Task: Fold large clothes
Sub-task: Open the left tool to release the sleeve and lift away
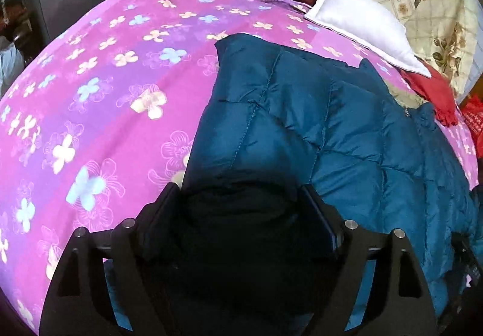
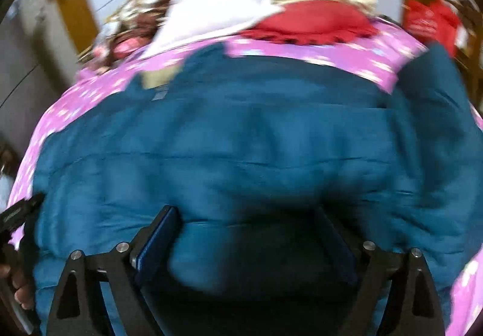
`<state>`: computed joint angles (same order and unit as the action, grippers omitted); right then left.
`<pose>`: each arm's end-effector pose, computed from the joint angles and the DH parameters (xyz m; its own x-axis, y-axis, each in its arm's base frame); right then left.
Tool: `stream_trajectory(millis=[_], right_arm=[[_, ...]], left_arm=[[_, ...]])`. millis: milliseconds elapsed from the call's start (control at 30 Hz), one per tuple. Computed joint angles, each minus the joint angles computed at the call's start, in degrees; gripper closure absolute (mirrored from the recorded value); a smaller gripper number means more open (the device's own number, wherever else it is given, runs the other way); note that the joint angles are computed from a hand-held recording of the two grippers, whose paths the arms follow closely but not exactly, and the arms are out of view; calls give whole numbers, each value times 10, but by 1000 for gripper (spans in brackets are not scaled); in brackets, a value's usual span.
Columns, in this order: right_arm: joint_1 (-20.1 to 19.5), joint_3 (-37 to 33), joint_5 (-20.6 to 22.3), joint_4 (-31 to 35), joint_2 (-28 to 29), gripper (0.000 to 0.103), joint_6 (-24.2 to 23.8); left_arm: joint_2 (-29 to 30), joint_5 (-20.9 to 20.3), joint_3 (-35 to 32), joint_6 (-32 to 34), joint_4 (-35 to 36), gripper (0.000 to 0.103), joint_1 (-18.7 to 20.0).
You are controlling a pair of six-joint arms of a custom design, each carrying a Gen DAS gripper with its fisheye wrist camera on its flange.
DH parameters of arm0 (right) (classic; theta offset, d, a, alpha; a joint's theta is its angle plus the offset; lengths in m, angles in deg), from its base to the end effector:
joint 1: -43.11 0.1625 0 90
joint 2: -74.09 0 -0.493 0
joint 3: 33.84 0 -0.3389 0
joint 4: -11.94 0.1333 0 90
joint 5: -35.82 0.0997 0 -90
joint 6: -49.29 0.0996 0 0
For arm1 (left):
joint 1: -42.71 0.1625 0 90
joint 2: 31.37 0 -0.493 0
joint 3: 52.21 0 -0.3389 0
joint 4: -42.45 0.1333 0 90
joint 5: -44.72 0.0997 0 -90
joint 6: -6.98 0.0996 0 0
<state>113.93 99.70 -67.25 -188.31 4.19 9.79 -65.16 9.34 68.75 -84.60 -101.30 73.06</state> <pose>-0.0461 -0.4698 0.3276 -0.8118 -0.0460 0.5821 -0.3767 0.8029 -0.4619 -0.3040 -0.4266 -0.0048 -0.7226 -0.4416 -0.5318 0.0751 0.7146 -0.6954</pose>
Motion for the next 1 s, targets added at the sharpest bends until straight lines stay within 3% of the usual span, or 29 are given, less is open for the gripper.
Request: stream_trajectory(millis=[100, 167, 267, 333, 400, 467, 567, 667, 767, 867, 933, 1000], right_arm=[[-18, 6, 20, 38, -28, 16, 34], [-6, 11, 7, 39, -33, 17, 37], [-6, 27, 80, -2, -54, 17, 50], [8, 30, 94, -60, -42, 13, 18], [21, 14, 72, -88, -10, 9, -2], [15, -31, 27, -20, 21, 9, 19], [4, -44, 41, 4, 27, 9, 29], [22, -31, 16, -30, 25, 9, 24], [26, 3, 44, -54, -4, 9, 27], [41, 51, 44, -109, -10, 9, -12], [46, 65, 19, -125, 6, 5, -38], [44, 52, -39, -116, 37, 4, -42]], left_arm=[[-4, -2, 1, -9, 7, 22, -3], [-11, 2, 3, -28, 17, 22, -7], [-22, 39, 12, -61, 28, 22, -23], [-19, 55, 10, -50, 28, 22, -25], [-9, 33, 6, 5, -13, 22, -10], [4, 1, 0, 40, -38, 20, 11], [2, -1, -2, 38, -34, 19, 13], [-12, 4, 1, -6, -4, 19, 7], [-27, 28, 7, -57, 36, 19, -15], [-29, 36, 8, -64, 44, 19, -36], [-18, 19, -8, -44, 63, 19, -30], [2, -22, -24, 14, 45, 17, -6]])
